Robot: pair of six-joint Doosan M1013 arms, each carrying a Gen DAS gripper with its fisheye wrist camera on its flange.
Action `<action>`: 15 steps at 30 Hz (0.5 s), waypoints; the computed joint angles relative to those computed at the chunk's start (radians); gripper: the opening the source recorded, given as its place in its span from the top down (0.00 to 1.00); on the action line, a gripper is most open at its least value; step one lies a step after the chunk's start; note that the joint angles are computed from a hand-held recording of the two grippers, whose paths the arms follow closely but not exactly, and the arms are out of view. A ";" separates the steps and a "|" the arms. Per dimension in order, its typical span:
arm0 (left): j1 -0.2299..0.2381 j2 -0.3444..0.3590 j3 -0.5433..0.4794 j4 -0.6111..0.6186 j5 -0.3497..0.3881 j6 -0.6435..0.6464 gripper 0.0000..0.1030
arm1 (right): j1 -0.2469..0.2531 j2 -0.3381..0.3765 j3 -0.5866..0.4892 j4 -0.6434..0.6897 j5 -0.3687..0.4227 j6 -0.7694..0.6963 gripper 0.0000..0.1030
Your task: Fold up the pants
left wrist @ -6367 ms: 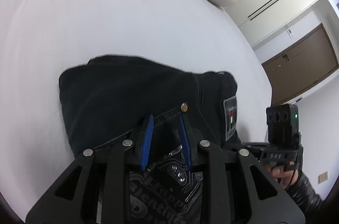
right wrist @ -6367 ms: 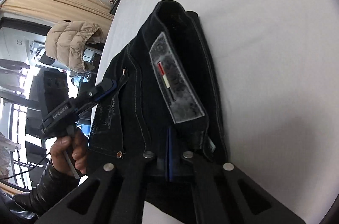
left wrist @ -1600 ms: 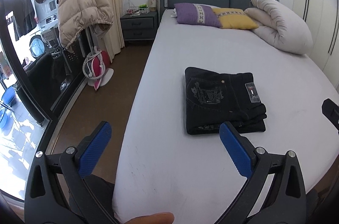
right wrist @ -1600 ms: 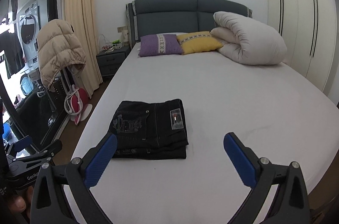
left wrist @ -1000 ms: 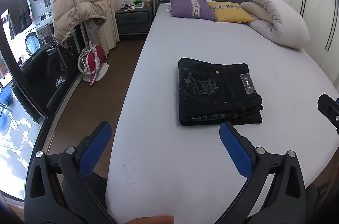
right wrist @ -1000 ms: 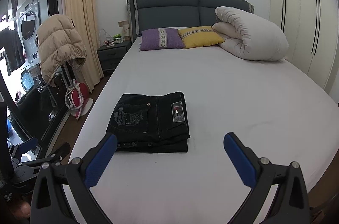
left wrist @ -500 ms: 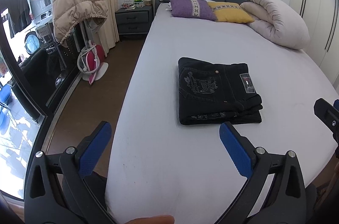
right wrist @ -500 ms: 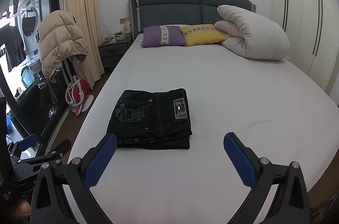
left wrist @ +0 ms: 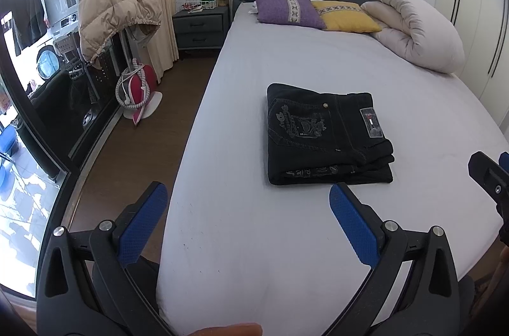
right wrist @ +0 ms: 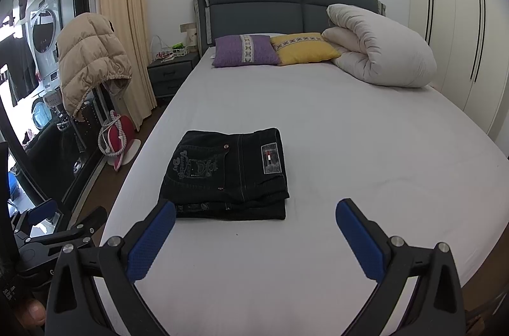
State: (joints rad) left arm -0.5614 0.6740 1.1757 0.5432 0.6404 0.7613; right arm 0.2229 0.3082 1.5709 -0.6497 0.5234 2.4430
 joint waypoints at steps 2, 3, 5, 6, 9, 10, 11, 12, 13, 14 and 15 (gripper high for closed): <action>-0.001 0.000 0.000 0.001 0.002 -0.001 0.00 | -0.001 0.001 0.001 0.006 -0.001 -0.005 0.00; -0.001 0.001 -0.001 0.001 0.003 -0.002 0.00 | -0.001 0.001 0.001 0.005 -0.001 -0.004 0.00; -0.001 0.000 0.000 0.000 0.001 -0.001 0.00 | -0.001 0.001 0.001 0.006 -0.001 -0.005 0.00; -0.001 0.000 0.000 -0.001 0.001 -0.001 0.00 | -0.001 0.001 0.001 0.004 0.000 -0.003 0.00; -0.001 -0.001 0.001 -0.002 0.001 -0.001 0.00 | -0.001 0.001 0.002 0.007 0.000 -0.004 0.00; -0.001 -0.001 0.002 -0.003 0.001 0.001 0.00 | -0.001 0.001 0.002 0.007 0.001 -0.004 0.00; -0.001 -0.001 0.002 -0.003 0.002 0.000 0.00 | -0.001 0.001 0.003 0.009 -0.001 -0.005 0.00; -0.001 -0.001 0.002 -0.005 0.002 0.001 0.00 | -0.002 0.002 0.004 0.013 -0.002 -0.008 0.00; 0.001 0.001 0.000 -0.010 0.002 0.007 0.00 | -0.002 0.002 0.004 0.013 -0.002 -0.008 0.00; 0.001 0.001 -0.001 -0.012 0.002 0.009 0.00 | -0.002 0.002 0.006 0.013 -0.003 -0.009 0.00; 0.001 0.001 -0.001 -0.015 0.003 0.012 0.00 | -0.002 0.002 0.006 0.013 -0.003 -0.009 0.00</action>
